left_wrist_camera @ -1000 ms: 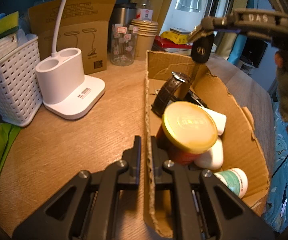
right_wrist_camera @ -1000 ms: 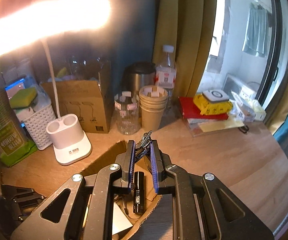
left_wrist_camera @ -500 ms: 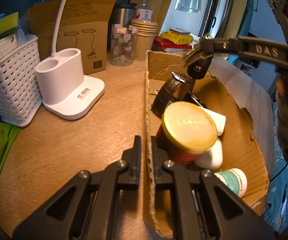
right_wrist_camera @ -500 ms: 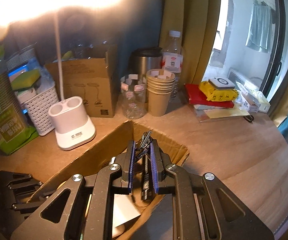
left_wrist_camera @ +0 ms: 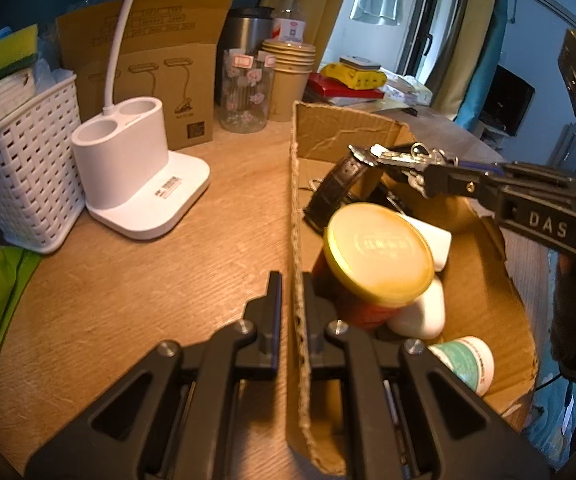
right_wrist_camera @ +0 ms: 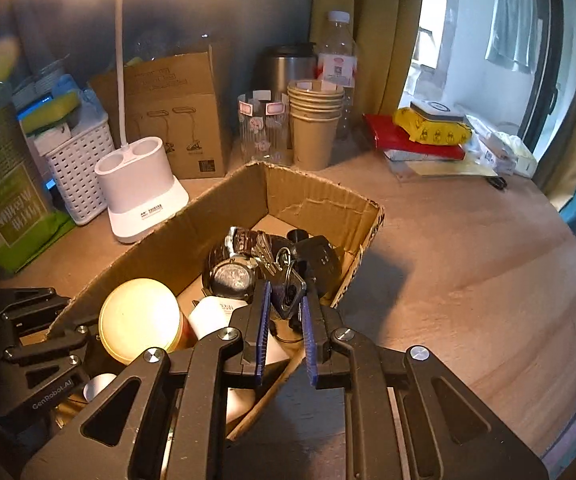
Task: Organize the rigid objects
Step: 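Lower the keys into the box and open the right gripper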
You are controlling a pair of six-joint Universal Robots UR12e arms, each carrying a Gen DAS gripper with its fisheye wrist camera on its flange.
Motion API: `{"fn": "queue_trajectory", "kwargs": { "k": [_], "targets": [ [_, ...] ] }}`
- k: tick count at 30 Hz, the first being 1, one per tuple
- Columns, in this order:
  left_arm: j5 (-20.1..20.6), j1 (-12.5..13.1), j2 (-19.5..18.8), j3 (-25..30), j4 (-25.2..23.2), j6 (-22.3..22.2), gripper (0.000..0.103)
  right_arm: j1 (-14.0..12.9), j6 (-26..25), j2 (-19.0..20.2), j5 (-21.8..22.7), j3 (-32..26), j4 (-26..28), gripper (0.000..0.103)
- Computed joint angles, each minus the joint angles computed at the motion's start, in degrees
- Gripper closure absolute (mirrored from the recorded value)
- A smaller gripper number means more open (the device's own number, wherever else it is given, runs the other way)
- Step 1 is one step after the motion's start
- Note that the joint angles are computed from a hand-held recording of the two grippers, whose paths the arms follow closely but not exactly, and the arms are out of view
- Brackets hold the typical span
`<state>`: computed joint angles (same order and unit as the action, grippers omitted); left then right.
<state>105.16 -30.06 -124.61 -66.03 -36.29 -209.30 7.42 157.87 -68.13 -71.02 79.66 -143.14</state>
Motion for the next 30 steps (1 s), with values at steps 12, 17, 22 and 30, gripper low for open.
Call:
{"fn": "queue_trajectory", "kwargs": {
  "k": [12,17,22,30],
  "targets": [
    [-1.2,0.3,0.2,-0.4,0.5,-0.6,0.094,1.0,1.9,-0.2,-1.3,1.3,0.3,0.086],
    [-0.9,0.3,0.1,-0.3,0.6,-0.6,0.094,0.8,2.9,-0.1,-1.0,1.5,-0.7,0.086],
    [-0.3,0.2,0.0,-0.1,0.0,-0.5,0.095,0.8,3.6,0.0,0.0,1.7,-1.6,0.077],
    [0.9,-0.2,-0.4,0.9,-1.4,-0.3,0.095,0.8,3.7,-0.1,1.8,1.8,-1.9,0.061]
  ]
}}
